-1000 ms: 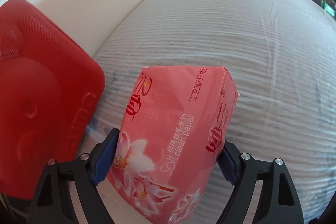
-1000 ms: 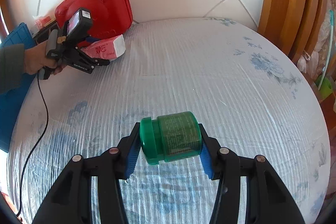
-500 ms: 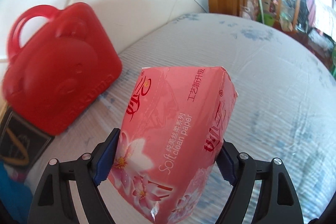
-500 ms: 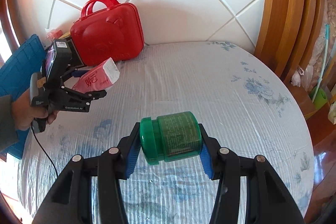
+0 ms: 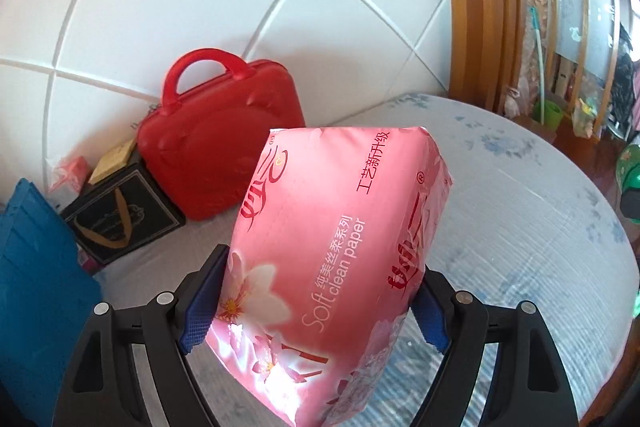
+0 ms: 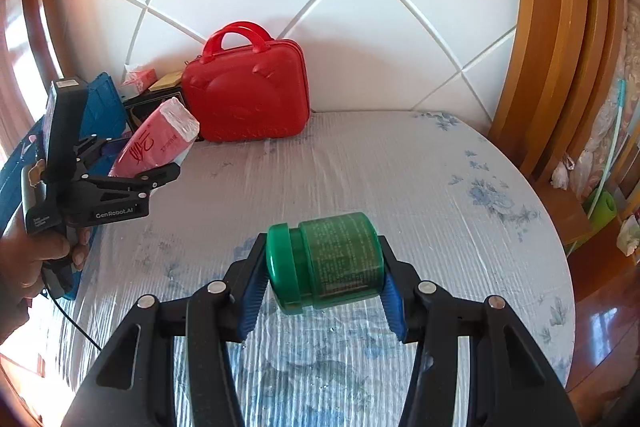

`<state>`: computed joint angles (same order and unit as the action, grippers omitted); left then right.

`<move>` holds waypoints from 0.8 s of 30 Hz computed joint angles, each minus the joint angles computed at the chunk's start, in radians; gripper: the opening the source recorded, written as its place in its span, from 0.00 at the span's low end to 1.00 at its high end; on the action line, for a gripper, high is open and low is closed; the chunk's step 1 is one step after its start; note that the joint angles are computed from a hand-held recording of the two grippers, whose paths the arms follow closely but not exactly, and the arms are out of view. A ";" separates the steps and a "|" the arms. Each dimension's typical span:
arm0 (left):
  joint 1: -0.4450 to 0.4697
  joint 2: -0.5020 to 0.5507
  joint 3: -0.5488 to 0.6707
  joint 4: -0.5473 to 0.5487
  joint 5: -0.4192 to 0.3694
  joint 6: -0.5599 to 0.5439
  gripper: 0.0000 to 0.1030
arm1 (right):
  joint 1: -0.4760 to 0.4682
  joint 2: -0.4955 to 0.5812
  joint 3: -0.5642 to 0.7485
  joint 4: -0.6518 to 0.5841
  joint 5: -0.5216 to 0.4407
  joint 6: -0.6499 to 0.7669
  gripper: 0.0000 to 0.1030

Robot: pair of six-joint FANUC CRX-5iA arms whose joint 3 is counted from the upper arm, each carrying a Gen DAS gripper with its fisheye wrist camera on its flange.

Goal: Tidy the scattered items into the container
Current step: 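Carry the tissue pack and green bottle with both tools over the blue crate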

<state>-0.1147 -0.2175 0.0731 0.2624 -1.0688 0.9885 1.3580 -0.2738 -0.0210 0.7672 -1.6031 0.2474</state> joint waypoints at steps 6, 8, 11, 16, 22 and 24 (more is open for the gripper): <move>0.096 -0.056 0.002 0.042 -0.043 -0.012 0.80 | 0.015 0.078 0.120 0.037 -0.002 0.081 0.48; 0.141 -0.075 0.000 0.065 -0.057 -0.024 0.80 | 0.015 0.109 0.164 0.046 0.004 0.112 0.48; 0.220 -0.100 -0.001 0.110 -0.080 -0.055 0.80 | 0.011 0.162 0.233 0.059 0.013 0.158 0.48; 0.374 -0.118 0.001 0.220 -0.123 -0.149 0.80 | 0.018 0.281 0.381 0.082 0.012 0.202 0.48; 0.601 -0.101 0.035 0.387 -0.225 -0.285 0.80 | 0.034 0.502 0.682 0.099 -0.034 0.285 0.48; 0.673 -0.087 0.054 0.435 -0.258 -0.332 0.80 | 0.037 0.606 0.839 0.106 -0.062 0.341 0.48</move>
